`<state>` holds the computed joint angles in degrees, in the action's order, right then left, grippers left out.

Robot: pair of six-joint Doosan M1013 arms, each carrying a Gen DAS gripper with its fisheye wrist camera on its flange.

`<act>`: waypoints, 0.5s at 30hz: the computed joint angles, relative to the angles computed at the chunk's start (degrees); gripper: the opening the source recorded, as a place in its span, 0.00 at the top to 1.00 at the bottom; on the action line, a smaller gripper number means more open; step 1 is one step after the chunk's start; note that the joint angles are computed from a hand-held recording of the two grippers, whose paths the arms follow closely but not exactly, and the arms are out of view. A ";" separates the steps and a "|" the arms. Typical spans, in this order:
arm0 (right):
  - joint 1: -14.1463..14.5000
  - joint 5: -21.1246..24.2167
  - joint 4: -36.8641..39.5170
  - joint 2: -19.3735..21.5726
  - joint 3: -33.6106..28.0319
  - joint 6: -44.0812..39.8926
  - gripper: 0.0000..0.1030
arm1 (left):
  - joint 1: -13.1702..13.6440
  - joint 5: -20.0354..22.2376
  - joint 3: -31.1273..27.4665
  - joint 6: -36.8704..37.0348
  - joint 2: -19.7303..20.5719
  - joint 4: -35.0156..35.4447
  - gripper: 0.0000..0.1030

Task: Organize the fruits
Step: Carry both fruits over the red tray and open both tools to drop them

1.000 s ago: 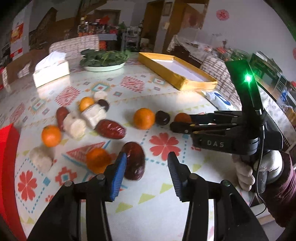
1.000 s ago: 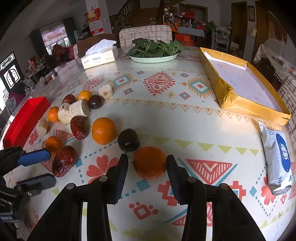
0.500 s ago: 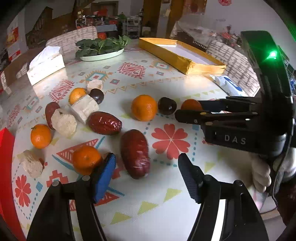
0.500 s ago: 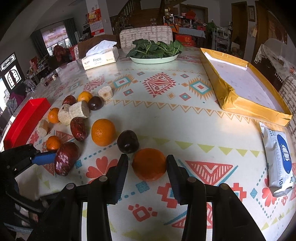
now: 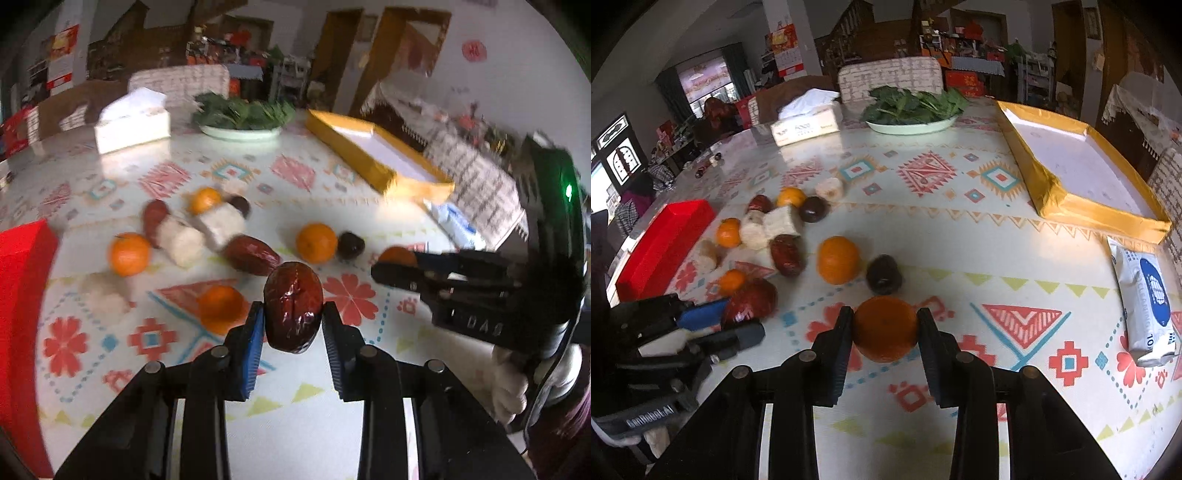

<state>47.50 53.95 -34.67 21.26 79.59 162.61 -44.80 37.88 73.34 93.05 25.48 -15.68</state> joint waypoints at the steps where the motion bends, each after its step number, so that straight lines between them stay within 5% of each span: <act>1: 0.24 0.11 -0.02 0.29 -0.64 -0.52 0.64 | 0.31 -0.84 0.65 -0.64 -0.59 0.05 0.70; 8: 1.45 -0.95 2.51 3.93 -7.64 -7.44 0.63 | 3.62 -6.72 6.37 -8.80 -5.26 3.87 0.70; 15: 1.87 -4.38 10.61 10.08 -18.07 -18.93 0.63 | 7.15 -10.25 11.03 -25.45 -8.95 17.66 0.70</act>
<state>49.38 49.58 -24.06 31.34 61.52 143.68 -37.65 27.63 84.37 67.60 16.53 1.98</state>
